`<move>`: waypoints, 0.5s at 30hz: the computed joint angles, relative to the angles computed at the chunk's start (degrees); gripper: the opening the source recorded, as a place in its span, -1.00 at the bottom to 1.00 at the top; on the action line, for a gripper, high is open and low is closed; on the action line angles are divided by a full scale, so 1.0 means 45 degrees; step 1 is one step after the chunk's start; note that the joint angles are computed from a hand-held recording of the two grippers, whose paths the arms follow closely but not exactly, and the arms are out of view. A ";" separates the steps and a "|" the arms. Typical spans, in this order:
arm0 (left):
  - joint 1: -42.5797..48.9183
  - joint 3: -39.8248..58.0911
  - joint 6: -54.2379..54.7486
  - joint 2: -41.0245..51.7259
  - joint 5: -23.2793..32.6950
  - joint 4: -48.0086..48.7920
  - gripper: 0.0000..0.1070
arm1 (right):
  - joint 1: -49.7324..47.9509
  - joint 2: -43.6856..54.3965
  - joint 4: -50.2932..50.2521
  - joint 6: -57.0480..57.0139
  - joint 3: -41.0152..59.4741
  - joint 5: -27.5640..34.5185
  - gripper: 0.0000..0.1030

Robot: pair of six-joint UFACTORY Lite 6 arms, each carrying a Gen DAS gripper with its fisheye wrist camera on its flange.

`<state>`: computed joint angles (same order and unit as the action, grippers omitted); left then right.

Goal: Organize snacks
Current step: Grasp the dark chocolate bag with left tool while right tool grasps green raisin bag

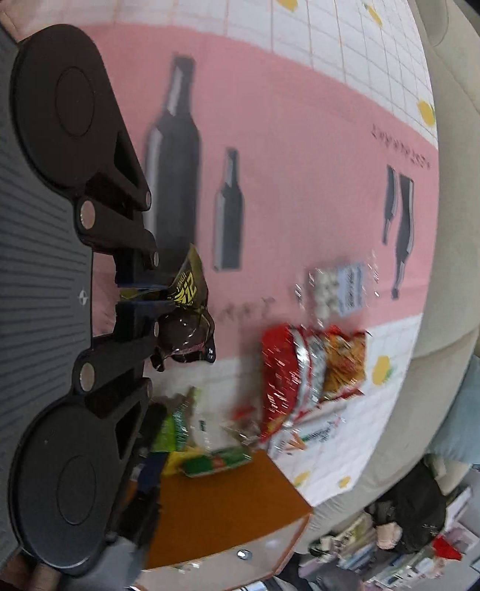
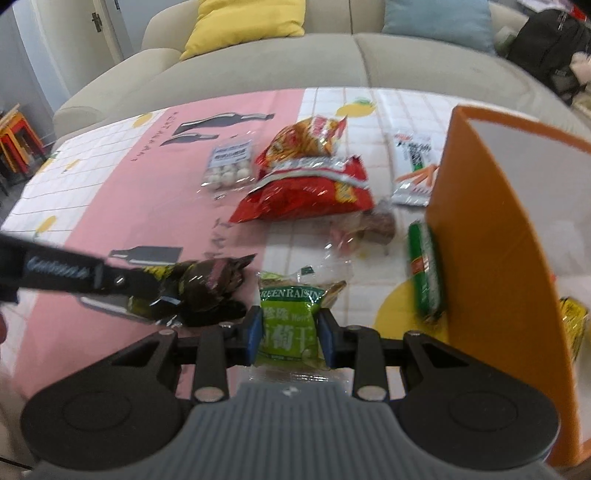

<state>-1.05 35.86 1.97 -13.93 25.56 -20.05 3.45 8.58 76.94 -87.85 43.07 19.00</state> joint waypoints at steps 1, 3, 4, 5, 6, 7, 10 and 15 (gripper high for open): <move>0.0138 -0.0116 0.0028 -0.0252 0.0315 0.0259 -0.91 | 0.0007 -0.0038 -0.0277 0.0308 -0.0026 0.0063 -0.41; 0.0215 -0.0224 -0.0438 -0.0516 0.0738 0.1096 -0.87 | -0.0014 -0.0090 -0.0795 0.0966 -0.0046 0.0258 -0.40; 0.0129 -0.0257 -0.0992 -0.0542 0.0790 0.1732 -0.80 | -0.0075 -0.0102 -0.1011 0.1249 -0.0049 0.0416 -0.40; -0.0079 -0.0319 -0.1890 -0.0586 0.0782 0.2657 -0.72 | -0.0112 -0.0091 -0.1142 0.1454 -0.0045 0.0536 -0.40; -0.0350 -0.0376 -0.2787 -0.0623 0.0759 0.3599 -0.72 | -0.0138 -0.0071 -0.1232 0.1602 -0.0024 0.0623 -0.40; -0.0644 -0.0446 -0.3522 -0.0714 0.0736 0.4421 -0.70 | -0.0142 -0.0080 -0.1282 0.1679 -0.0031 0.0649 -0.40; -0.1249 -0.0699 -0.4523 -0.1344 0.0737 0.5515 -0.33 | -0.0163 -0.0156 -0.1319 0.1663 -0.0090 0.0657 -0.40; -0.2017 -0.1223 -0.3990 -0.2900 0.0137 0.5097 0.01 | -0.0339 -0.0057 -0.1579 0.2003 0.0017 0.0986 -0.40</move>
